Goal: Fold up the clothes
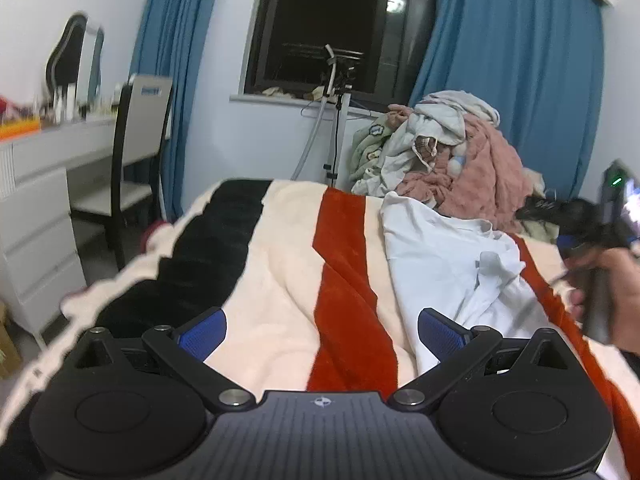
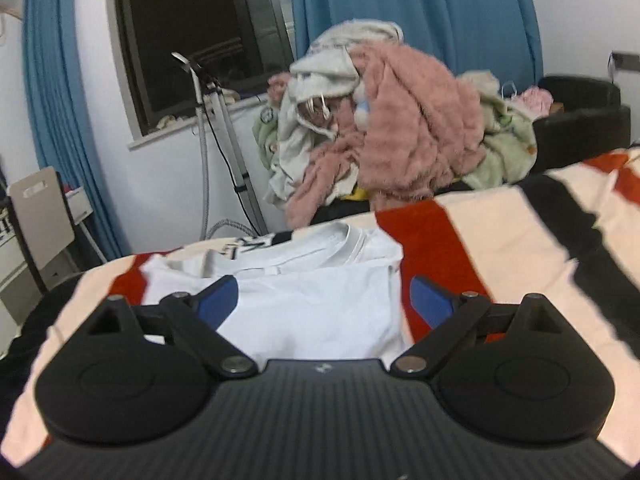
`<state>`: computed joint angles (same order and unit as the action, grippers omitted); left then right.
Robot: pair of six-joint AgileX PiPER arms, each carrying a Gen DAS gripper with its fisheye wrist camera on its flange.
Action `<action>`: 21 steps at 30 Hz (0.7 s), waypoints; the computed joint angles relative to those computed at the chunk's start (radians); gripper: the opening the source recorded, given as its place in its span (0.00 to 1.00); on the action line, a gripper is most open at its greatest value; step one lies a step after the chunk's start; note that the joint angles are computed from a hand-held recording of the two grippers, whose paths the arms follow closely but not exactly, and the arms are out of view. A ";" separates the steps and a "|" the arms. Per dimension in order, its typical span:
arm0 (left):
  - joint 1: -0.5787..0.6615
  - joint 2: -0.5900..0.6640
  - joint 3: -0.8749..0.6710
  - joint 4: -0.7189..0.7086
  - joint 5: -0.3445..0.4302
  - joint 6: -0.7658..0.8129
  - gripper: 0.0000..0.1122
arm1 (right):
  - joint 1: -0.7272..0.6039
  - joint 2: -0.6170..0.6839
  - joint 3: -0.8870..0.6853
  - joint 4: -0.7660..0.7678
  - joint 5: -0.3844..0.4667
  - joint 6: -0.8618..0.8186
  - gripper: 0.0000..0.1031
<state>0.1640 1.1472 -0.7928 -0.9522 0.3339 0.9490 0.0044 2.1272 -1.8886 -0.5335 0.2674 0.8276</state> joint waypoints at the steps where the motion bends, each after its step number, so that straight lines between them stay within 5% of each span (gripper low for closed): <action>1: 0.008 -0.021 0.002 0.013 0.017 -0.007 0.91 | 0.007 -0.062 0.083 -0.074 -0.019 0.068 0.92; 7: 0.093 -0.144 0.024 -0.018 0.187 0.032 0.91 | 0.056 -0.425 0.519 -0.403 -0.088 0.373 0.92; 12: 0.166 -0.247 0.047 0.007 0.324 0.011 0.91 | 0.118 -0.691 0.774 -0.477 -0.046 0.469 0.92; 16: 0.166 -0.338 0.086 0.072 0.366 -0.029 0.91 | 0.216 -0.881 0.920 -0.457 0.084 0.475 0.92; 21: 0.224 -0.401 0.125 0.023 0.475 0.036 0.91 | 0.458 -1.084 1.100 -0.644 0.332 0.700 0.92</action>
